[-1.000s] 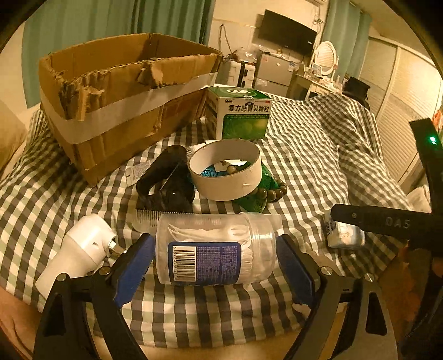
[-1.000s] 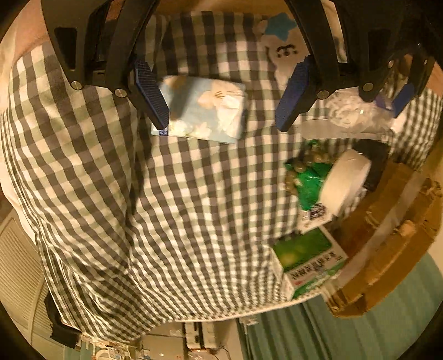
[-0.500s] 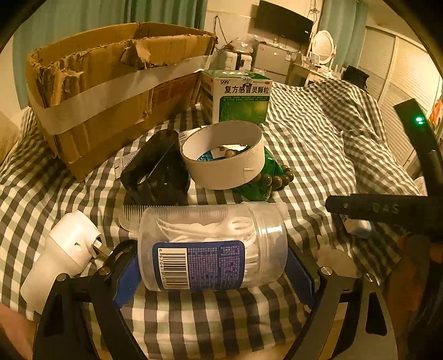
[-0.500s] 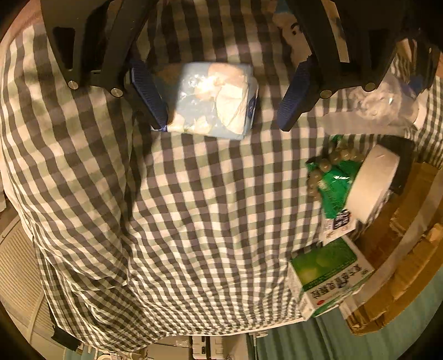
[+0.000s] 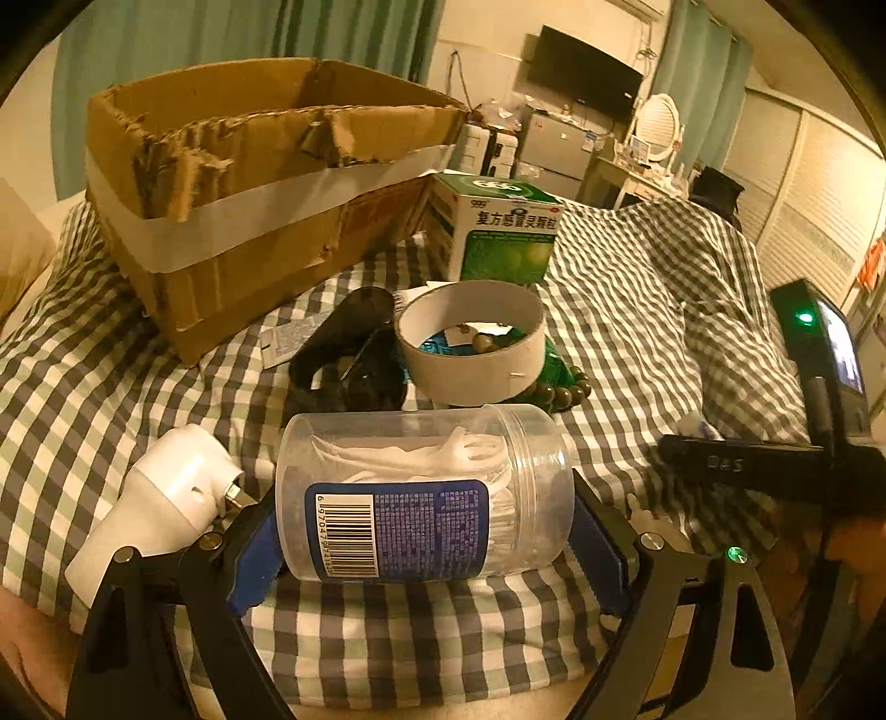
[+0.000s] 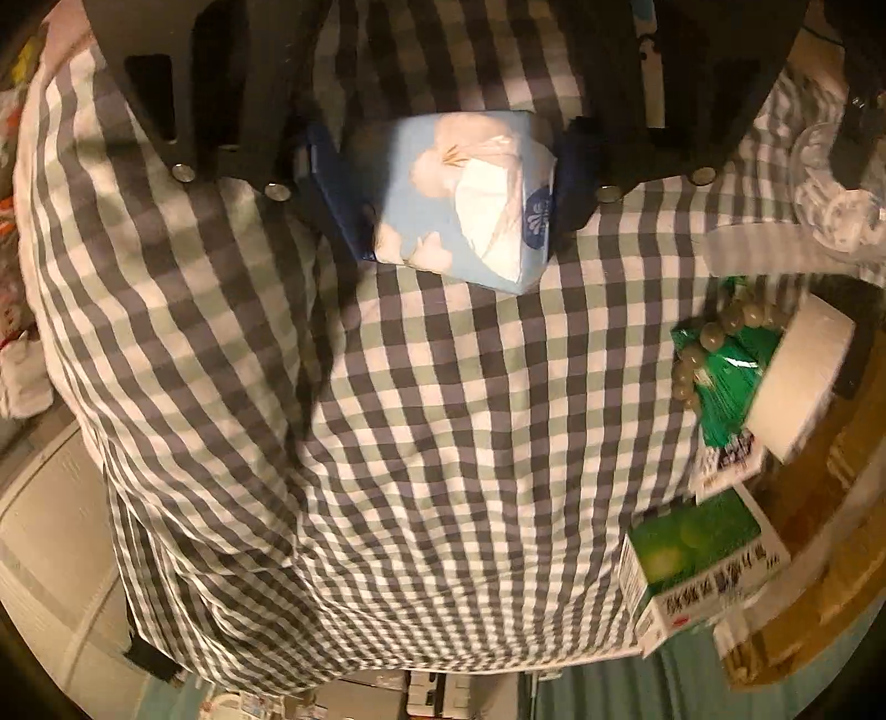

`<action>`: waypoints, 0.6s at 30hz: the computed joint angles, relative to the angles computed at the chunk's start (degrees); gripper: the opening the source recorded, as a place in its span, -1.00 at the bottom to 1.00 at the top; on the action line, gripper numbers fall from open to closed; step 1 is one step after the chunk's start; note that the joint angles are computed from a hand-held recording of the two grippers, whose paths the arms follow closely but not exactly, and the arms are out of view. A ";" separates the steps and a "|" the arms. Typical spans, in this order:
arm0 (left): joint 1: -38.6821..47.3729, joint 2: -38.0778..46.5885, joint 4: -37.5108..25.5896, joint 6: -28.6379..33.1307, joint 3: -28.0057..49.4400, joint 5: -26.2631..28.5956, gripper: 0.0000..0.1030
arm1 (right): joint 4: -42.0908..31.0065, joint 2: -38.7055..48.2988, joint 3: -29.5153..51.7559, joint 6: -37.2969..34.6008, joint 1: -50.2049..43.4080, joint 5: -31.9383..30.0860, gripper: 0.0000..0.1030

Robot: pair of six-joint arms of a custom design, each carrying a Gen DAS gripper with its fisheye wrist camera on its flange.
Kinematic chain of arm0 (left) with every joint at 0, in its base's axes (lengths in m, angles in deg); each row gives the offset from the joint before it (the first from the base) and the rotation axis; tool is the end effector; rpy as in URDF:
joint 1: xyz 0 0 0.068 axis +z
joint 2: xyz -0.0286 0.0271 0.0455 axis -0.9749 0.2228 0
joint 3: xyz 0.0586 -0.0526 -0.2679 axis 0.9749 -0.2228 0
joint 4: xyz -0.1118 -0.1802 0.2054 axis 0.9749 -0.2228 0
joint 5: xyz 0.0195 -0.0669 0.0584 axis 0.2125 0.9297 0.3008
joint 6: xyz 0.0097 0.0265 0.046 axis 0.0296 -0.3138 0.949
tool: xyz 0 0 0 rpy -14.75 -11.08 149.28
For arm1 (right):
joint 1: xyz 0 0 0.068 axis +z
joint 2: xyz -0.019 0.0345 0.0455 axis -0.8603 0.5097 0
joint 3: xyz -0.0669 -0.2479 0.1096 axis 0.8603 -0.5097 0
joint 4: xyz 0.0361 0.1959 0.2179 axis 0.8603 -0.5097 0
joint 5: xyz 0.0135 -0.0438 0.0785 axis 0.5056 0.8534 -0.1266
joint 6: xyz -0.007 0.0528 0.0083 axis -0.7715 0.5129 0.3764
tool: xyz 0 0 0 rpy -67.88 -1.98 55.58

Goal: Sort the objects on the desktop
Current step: 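Grasp the blue floral tissue pack with the right tool, then lift the swab jar and tissue pack and carry both over the cardboard box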

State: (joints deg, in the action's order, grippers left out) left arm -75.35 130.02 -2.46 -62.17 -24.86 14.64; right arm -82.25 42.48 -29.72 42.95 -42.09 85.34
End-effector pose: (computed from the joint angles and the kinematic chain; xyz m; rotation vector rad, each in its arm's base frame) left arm 0.1778 -0.0069 0.1321 0.2796 2.3828 -0.3553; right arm 0.2038 0.0520 0.1476 0.4383 2.6832 -0.1962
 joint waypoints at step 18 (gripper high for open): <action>0.85 -2.54 -0.79 0.07 -0.08 1.20 0.75 | 0.10 -19.57 -5.49 0.46 -1.85 -14.09 -0.32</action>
